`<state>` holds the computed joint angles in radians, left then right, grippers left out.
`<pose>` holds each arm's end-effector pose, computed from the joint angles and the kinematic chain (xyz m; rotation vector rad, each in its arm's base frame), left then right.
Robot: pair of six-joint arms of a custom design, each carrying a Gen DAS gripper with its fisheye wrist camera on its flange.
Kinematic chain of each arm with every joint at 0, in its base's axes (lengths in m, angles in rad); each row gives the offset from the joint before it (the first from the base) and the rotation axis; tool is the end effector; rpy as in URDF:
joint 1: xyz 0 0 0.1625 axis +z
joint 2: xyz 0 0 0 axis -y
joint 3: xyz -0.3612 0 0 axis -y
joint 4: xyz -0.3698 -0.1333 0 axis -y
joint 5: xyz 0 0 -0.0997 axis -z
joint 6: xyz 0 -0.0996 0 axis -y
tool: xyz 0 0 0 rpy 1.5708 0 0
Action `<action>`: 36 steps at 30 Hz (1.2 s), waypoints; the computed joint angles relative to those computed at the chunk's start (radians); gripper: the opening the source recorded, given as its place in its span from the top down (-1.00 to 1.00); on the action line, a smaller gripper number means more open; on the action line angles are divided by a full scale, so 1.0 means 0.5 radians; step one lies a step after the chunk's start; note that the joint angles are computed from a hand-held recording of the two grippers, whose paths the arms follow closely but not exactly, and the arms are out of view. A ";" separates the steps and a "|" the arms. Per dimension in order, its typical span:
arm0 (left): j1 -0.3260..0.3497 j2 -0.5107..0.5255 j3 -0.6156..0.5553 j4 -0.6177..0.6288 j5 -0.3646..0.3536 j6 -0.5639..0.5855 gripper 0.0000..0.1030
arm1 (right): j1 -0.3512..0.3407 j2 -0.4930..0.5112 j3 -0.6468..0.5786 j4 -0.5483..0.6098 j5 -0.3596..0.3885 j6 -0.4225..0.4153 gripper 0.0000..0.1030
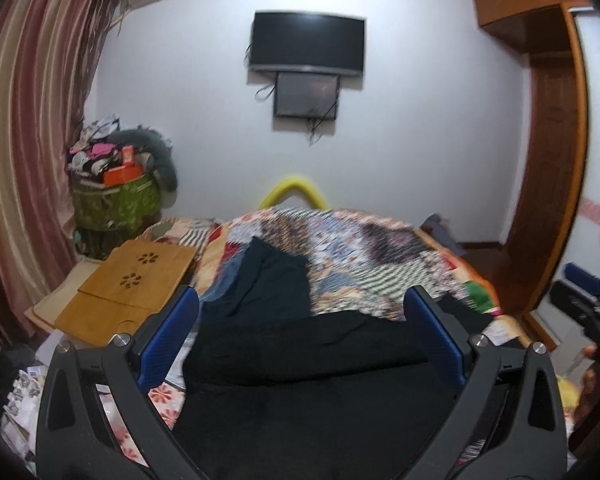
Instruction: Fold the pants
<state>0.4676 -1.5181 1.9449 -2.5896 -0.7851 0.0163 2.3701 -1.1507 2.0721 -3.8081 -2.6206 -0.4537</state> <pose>-0.3346 -0.3972 0.3673 1.0619 2.2909 -1.1907 0.3510 -0.2760 0.2817 0.4068 -1.9497 1.5650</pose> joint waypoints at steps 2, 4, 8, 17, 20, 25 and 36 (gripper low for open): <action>0.126 0.124 -0.139 0.072 -0.043 0.019 -1.00 | -0.078 -0.017 0.001 0.050 0.043 0.011 -0.99; 0.254 0.249 -0.283 0.161 -0.090 0.007 -1.00 | -0.187 -0.033 -0.011 0.126 0.081 0.017 -0.99; 0.479 0.492 -0.551 0.323 -0.104 -0.036 -1.00 | -0.391 -0.092 -0.008 0.342 0.172 0.052 -0.99; 0.883 1.019 -1.159 0.759 -0.084 -0.105 -1.00 | -0.791 -0.262 -0.076 1.101 0.420 0.321 -0.99; 0.959 1.160 -1.306 0.863 -0.067 -0.112 -0.95 | -0.899 -0.258 -0.155 1.324 0.481 0.366 -0.99; 1.072 1.389 -1.542 0.996 -0.099 -0.093 -0.89 | -1.062 -0.193 -0.311 1.619 0.575 0.358 -0.99; 1.236 1.791 -2.039 1.449 -0.225 -0.205 -0.30 | -1.297 0.012 -0.692 2.253 0.857 0.443 -0.84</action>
<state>1.0855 -0.6223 0.9253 -1.8651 -0.8977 -0.0861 1.7216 -1.1448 1.7263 -2.6814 -2.1921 -0.2324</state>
